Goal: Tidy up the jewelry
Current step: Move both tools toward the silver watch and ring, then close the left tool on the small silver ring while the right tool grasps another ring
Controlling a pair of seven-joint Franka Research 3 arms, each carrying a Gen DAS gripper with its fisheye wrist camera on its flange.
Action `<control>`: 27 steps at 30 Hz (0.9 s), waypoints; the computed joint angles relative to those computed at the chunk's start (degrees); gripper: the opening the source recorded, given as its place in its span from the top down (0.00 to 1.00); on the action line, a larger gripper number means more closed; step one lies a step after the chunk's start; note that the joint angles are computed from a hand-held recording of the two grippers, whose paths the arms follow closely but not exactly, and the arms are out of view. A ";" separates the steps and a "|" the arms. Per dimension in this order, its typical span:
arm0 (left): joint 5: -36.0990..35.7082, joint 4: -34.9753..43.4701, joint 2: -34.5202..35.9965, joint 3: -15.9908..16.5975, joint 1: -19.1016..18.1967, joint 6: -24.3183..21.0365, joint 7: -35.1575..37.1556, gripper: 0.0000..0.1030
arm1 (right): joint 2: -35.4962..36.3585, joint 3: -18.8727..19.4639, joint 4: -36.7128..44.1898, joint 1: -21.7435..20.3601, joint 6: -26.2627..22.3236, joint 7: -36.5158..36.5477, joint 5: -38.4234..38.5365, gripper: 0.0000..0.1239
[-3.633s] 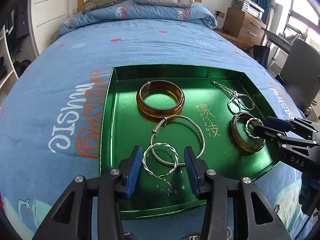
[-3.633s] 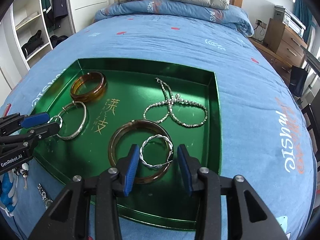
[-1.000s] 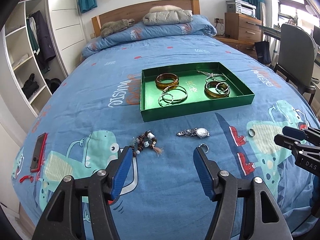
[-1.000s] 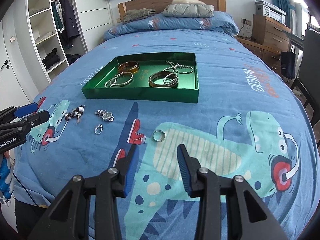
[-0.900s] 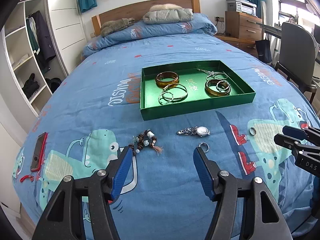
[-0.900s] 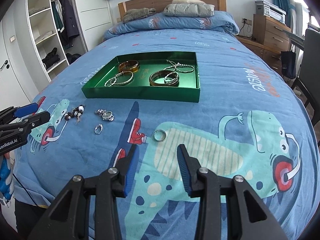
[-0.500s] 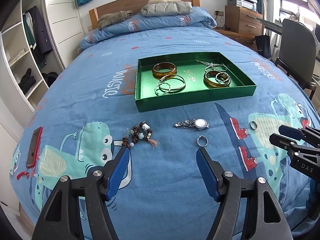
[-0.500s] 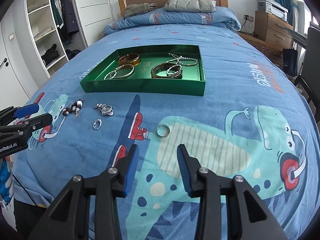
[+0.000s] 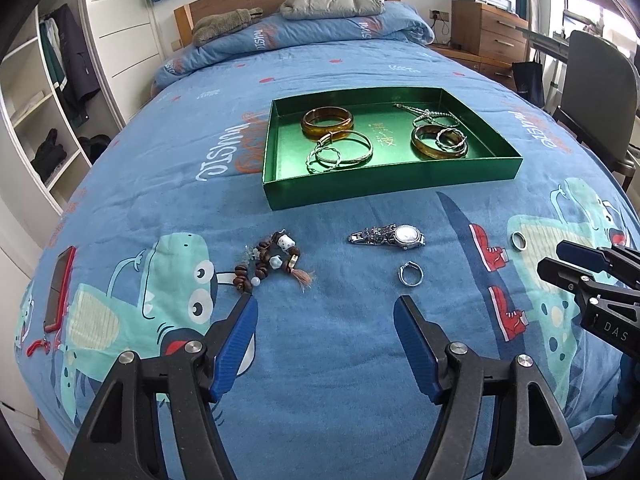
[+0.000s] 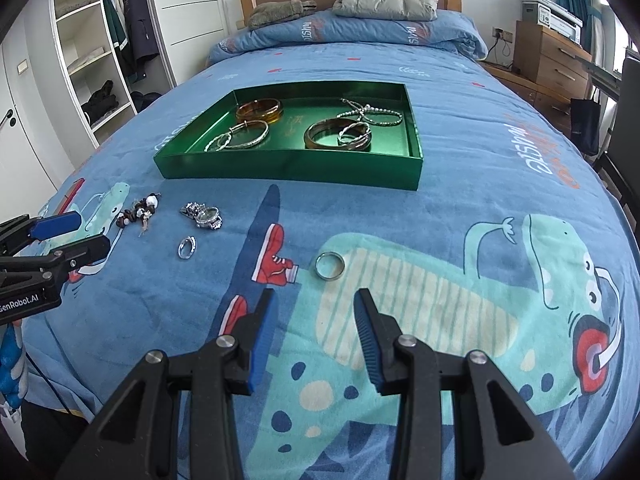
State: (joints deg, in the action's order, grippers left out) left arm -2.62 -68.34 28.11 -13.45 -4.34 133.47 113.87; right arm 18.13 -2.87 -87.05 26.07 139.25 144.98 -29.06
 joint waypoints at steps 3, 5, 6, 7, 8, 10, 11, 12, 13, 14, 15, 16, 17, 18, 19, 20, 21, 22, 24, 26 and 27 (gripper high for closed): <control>0.69 0.07 0.13 0.27 -0.36 0.09 -0.39 0.32 | 0.20 -0.08 0.19 -0.06 -0.02 -0.05 0.07 0.70; 1.56 0.29 0.29 0.67 -0.76 0.14 -1.16 0.32 | 0.24 -0.18 0.10 -0.16 0.18 -0.07 0.12 0.70; 2.30 0.34 0.35 1.03 -1.07 0.30 -1.79 0.32 | 0.16 -0.23 -0.07 -0.17 0.30 0.03 0.09 0.70; 3.12 0.31 0.38 1.41 -1.36 0.55 -2.53 0.32 | 0.18 -0.25 -0.08 -0.19 0.34 0.07 0.09 0.70; 3.72 0.56 0.57 1.66 -1.52 0.60 -3.20 0.32 | 0.09 -0.28 -0.27 -0.19 0.42 0.12 0.03 0.70; 4.48 0.99 0.80 1.94 -1.61 0.56 -4.41 0.32 | -0.01 -0.29 -0.49 -0.21 0.57 0.14 -0.06 0.70; 4.91 1.24 0.92 2.10 -1.64 0.64 -4.95 0.32 | -0.01 -0.27 -0.49 -0.22 0.57 0.15 -0.07 0.70; 5.25 1.35 0.98 2.21 -1.63 0.82 -5.43 0.32 | -0.05 -0.23 -0.59 -0.26 0.68 0.02 -0.03 0.70; 5.41 1.52 1.04 2.22 -1.54 0.87 -5.82 0.32 | 0.00 -0.19 -0.56 -0.27 0.71 -0.09 -0.02 0.70; 5.49 1.77 1.13 2.21 -1.43 0.83 -6.18 0.32 | -0.05 -0.16 -0.62 -0.26 0.80 -0.19 0.00 0.70; 5.53 1.91 1.16 2.17 -1.31 0.84 -6.42 0.32 | -0.03 -0.13 -0.65 -0.24 0.90 -0.24 0.00 0.70; 5.46 2.01 1.16 2.07 -1.15 0.84 -6.51 0.32 | 0.02 -0.10 -0.58 -0.21 0.93 -0.31 0.03 0.70; 5.31 2.05 1.13 1.93 -1.00 0.82 -6.57 0.32 | 0.07 -0.09 -0.48 -0.16 0.91 -0.39 0.02 0.70; 4.96 2.09 1.10 1.72 -0.76 0.75 -6.52 0.32 | 0.10 -0.09 -0.41 -0.12 0.90 -0.46 0.01 0.70; 4.29 2.17 1.09 1.39 -0.41 0.60 -6.31 0.32 | 0.13 -0.09 -0.31 -0.08 0.87 -0.55 0.01 0.70; 3.64 1.98 0.89 1.09 -0.10 0.49 -6.12 0.32 | 0.14 -0.09 -0.24 -0.03 0.81 -0.63 0.00 0.70; 3.19 2.02 0.88 0.89 0.08 0.32 -5.87 0.32 | 0.16 -0.10 -0.15 0.03 0.71 -0.69 -0.04 0.70; 2.83 2.00 0.88 0.74 0.20 0.27 -5.55 0.32 | 0.17 -0.10 -0.05 0.07 0.59 -0.75 -0.05 0.70; 1.80 1.89 0.89 0.33 0.55 0.06 -4.87 0.32 | 0.11 -0.15 -0.02 0.15 0.46 -0.68 -0.15 0.70; 0.09 2.41 1.36 -0.33 1.12 -0.96 -3.90 0.32 | 0.05 -0.16 -0.03 0.17 0.26 -0.64 -0.22 0.70; -0.95 2.40 1.49 -0.77 1.49 -1.38 -3.09 0.32 | 0.08 -0.12 0.02 0.11 0.02 -0.79 -0.11 0.70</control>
